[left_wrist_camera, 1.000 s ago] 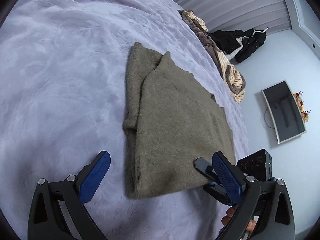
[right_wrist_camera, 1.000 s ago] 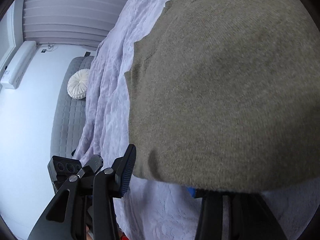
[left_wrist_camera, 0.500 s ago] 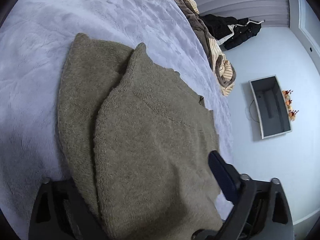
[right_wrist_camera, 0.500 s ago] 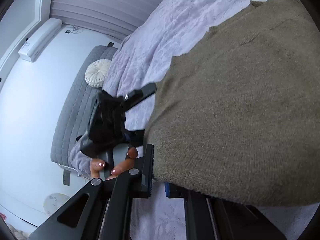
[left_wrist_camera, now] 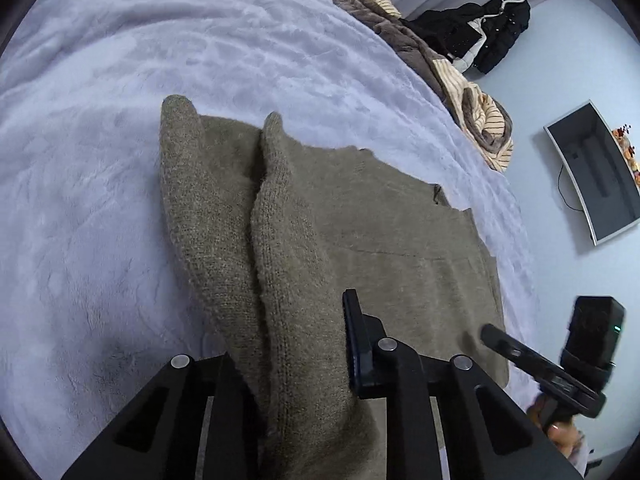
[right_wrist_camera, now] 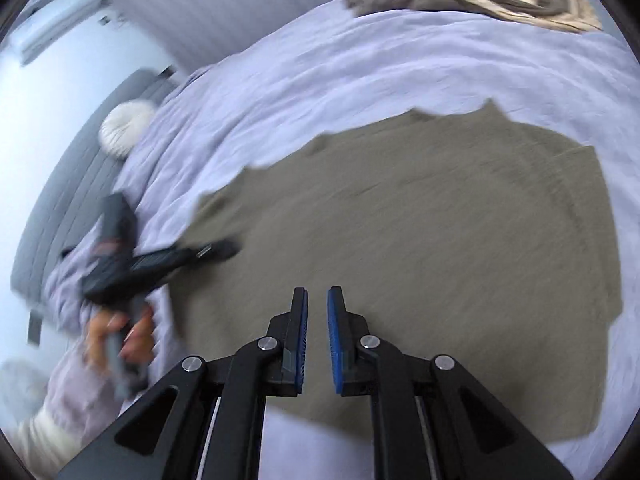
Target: Fold small clothes
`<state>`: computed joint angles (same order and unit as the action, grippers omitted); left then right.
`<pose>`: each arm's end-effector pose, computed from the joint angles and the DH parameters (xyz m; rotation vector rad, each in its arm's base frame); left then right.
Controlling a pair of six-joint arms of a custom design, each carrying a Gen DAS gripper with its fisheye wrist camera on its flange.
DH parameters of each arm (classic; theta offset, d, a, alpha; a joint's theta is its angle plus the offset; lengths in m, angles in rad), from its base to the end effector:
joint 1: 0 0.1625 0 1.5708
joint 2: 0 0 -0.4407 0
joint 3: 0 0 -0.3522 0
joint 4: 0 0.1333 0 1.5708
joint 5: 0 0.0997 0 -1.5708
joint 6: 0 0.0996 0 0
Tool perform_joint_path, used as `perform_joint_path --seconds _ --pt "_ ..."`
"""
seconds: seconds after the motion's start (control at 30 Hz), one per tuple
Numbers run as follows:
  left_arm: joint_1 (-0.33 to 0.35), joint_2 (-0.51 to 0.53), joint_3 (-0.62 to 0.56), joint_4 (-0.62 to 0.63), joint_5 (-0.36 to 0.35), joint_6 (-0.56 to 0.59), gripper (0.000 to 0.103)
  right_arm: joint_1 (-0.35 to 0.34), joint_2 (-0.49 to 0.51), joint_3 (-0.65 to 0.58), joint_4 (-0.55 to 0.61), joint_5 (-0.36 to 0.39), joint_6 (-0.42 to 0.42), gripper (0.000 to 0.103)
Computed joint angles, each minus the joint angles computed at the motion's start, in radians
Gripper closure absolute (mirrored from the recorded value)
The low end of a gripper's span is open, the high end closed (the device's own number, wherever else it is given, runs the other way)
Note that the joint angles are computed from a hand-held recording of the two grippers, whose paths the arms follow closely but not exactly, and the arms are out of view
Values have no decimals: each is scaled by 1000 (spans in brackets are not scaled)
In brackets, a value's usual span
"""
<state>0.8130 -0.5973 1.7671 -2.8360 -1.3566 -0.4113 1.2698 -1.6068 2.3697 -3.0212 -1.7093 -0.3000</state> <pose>-0.3073 -0.5495 -0.0013 0.5022 2.9587 -0.2975 0.0020 -0.3968 0.3466 -0.0679 -2.6808 0.8616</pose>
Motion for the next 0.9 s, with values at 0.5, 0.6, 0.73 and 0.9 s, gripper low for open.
perform_joint_path --seconds 0.5,0.6,0.73,0.9 --pt "-235 298 -468 295 -74 116 82 -332 6 54 8 424 -15 102" --pt "-264 352 -521 353 -59 120 81 -420 -21 66 58 563 -15 103" --pt "-298 336 -500 343 -25 152 46 -495 -58 71 134 677 -47 103" --pt "-316 259 -370 128 5 180 14 -572 -143 92 107 745 -2 100"
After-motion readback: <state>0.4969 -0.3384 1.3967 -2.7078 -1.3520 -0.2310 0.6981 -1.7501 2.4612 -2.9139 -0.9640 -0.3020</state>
